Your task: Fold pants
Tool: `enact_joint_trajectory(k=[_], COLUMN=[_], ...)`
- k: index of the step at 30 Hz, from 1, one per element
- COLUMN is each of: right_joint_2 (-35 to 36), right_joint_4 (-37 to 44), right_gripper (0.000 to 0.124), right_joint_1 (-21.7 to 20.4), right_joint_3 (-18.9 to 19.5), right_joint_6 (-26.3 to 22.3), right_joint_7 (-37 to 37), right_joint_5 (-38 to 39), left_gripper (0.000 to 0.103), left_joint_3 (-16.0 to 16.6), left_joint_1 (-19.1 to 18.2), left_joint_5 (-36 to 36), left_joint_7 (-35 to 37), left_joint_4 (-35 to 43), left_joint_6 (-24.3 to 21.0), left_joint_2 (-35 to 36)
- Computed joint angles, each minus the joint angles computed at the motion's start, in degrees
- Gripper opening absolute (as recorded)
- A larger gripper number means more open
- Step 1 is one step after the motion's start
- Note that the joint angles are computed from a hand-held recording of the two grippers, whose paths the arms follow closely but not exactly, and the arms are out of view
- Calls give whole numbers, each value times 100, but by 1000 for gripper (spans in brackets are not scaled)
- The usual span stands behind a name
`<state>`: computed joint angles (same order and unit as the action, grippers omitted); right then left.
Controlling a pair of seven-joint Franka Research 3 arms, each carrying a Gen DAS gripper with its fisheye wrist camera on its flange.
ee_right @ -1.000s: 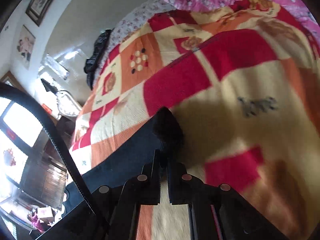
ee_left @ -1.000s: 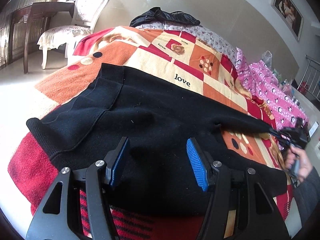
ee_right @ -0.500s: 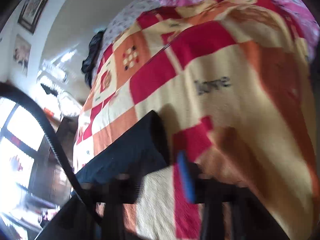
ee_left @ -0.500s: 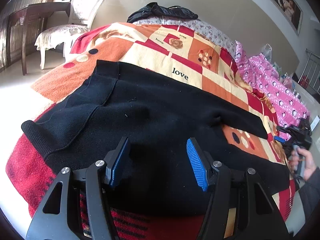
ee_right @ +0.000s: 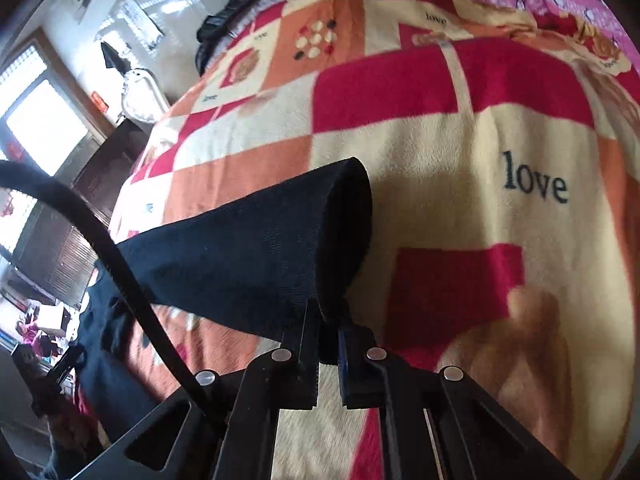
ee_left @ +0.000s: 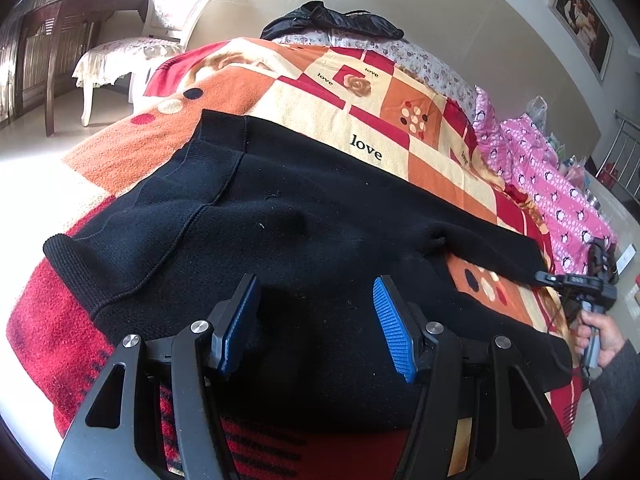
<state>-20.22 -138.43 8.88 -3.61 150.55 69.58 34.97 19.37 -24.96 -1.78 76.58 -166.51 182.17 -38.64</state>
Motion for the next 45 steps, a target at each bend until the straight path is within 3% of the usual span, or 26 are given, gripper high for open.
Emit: enact_joint_trajectory(k=[3, 10, 14, 16, 17, 21, 24, 28, 30, 32, 34, 38, 40, 42, 45], right_joint_2=[-499, -826, -723, -791, -834, -1116, -1109, -990, -983, -1008, -1011, -1071, -1062, -1066, -1055], right_joint_4=[-297, -616, -968, -1254, -1304, -1580, -1551, -1439, -1437, -1459, -1465, -1512, -1507, -1509, -1500], right_gripper=[6, 6, 7, 10, 13, 27, 41, 42, 42, 42, 42, 42, 42, 42, 42], right_joint_1=[-167, -297, -311, 261, 473, 564, 655, 594, 597, 611, 585, 520, 505, 504, 511], right_joint_3=[55, -12, 56, -454, -685, -683, -749, -682, -687, -710, -688, -666, -644, -648, -641], right_joint_6=[-9, -204, 413, 1089, 1199, 1799, 1778, 1496, 1499, 1506, 1497, 1436, 1437, 1434, 1449], right_joint_7=[245, 741, 792, 224, 14, -139, -251, -265, -337, -405, -429, -445, -442, -457, -473], right_joint_5=[-159, -402, -532, 381, 774, 1219, 1248, 1125, 1175, 1261, 1283, 1281, 1287, 1303, 1332], left_gripper=[58, 58, 58, 58, 58, 58, 65, 71, 71, 71, 71, 71, 71, 71, 71], left_joint_3=[62, 192, 240, 214, 156, 342, 1070, 2733, 3601, 4246, 4569, 4664, 4803, 4733, 4436], left_joint_1=[-53, -147, -199, -181, -121, -195, -735, -2191, -2930, -3407, -3621, -3756, -3812, -3551, -3111], left_joint_5=[-2, -23, -40, -57, -59, 84, -129, -956, -1228, -1460, -1833, -2629, -3304, -3872, -4059], left_joint_7=[11, 55, 119, 125, 111, 474, 900, 2005, 3155, 4271, 5140, 6337, 6902, 7288, 7484], left_joint_4=[-21, -40, -28, -41, -54, 342, 1356, 3165, 3968, 4476, 4653, 4626, 4833, 5155, 5424], left_joint_6=[28, 3, -20, -24, -26, -98, -689, -2018, -2675, -3290, -3580, -3515, -3774, -4263, -4558], left_joint_2=[-27, -94, -108, -155, -223, -285, 192, 1243, 1938, 2619, 3048, 3235, 3665, 4320, 4811])
